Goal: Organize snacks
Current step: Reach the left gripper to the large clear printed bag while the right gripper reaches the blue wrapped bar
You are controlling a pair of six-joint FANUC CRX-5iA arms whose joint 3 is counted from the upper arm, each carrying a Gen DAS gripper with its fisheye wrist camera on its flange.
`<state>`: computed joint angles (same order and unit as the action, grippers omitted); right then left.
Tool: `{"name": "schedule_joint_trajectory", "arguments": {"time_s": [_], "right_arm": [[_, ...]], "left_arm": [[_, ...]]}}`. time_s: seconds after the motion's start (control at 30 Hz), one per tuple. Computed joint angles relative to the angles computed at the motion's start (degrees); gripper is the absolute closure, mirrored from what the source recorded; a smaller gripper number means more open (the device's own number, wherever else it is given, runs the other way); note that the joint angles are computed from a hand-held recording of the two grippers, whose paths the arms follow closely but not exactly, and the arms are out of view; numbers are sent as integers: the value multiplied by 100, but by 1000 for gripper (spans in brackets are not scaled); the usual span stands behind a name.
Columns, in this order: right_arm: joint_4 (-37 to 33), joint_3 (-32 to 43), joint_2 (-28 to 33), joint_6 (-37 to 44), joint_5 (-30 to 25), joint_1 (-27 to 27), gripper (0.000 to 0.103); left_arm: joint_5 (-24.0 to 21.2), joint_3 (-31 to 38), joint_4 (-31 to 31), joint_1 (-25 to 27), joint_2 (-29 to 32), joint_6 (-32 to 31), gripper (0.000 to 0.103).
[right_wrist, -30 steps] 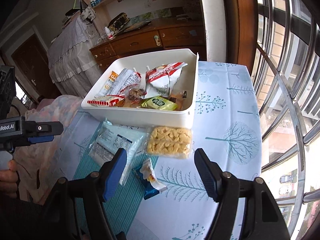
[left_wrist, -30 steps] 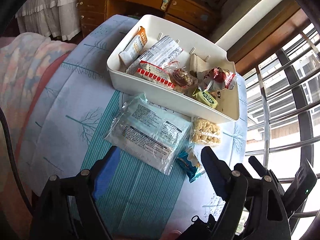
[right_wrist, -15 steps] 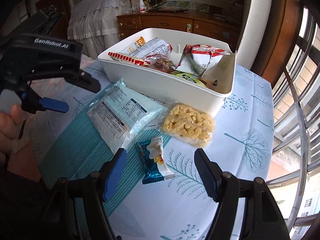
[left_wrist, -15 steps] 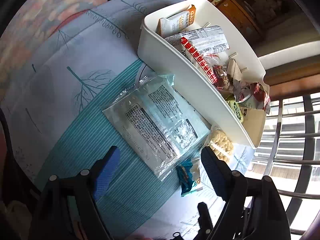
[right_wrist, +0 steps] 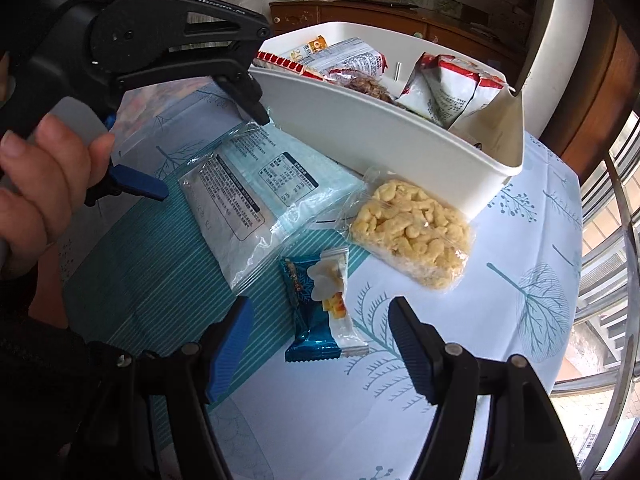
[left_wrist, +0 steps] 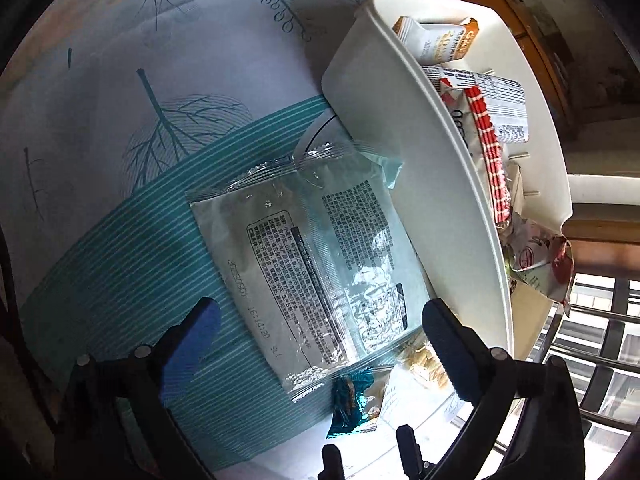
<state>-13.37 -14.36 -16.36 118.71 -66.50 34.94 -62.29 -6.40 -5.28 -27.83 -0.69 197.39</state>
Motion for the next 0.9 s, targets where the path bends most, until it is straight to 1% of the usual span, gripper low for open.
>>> {"name": "schedule_joint_trajectory", "arguments": {"time_s": [0.13,0.23,0.3,0.37,0.4,0.43,0.53,0.67,0.73,0.77,0.9], "right_arm": [[-117,108,175,124,-187,-67,33],[-170,141,245,202,-260,-72,33],[-191,163,308,240,-298,-75,37],[-185,177,378,277,-344,-63,45],[-177,184,411,301,-366,-56,46],[-163,180,434,322,-388,-42,48],[-258,237,515,436,-510,-72,49],[-304,283,613,457,-576,-82,59],[-308,283,641,444,-564,-89,63],[-301,251,630,403,-543,-58,63],[-420,357,706,520,-653,-209,66]], "left_arm": [[186,-137,152,144,35,54,2],[267,-215,315,290,86,-61,2],[280,-246,416,360,149,-126,2],[270,-258,473,412,206,-152,1],[259,-258,503,439,245,-157,1],[225,-241,533,463,293,-165,1],[180,-214,668,518,431,-273,1],[-40,-2,727,609,677,-440,1],[-173,123,736,637,793,-481,0],[-246,190,740,649,856,-504,0],[-440,437,701,704,1075,-500,0]]}}
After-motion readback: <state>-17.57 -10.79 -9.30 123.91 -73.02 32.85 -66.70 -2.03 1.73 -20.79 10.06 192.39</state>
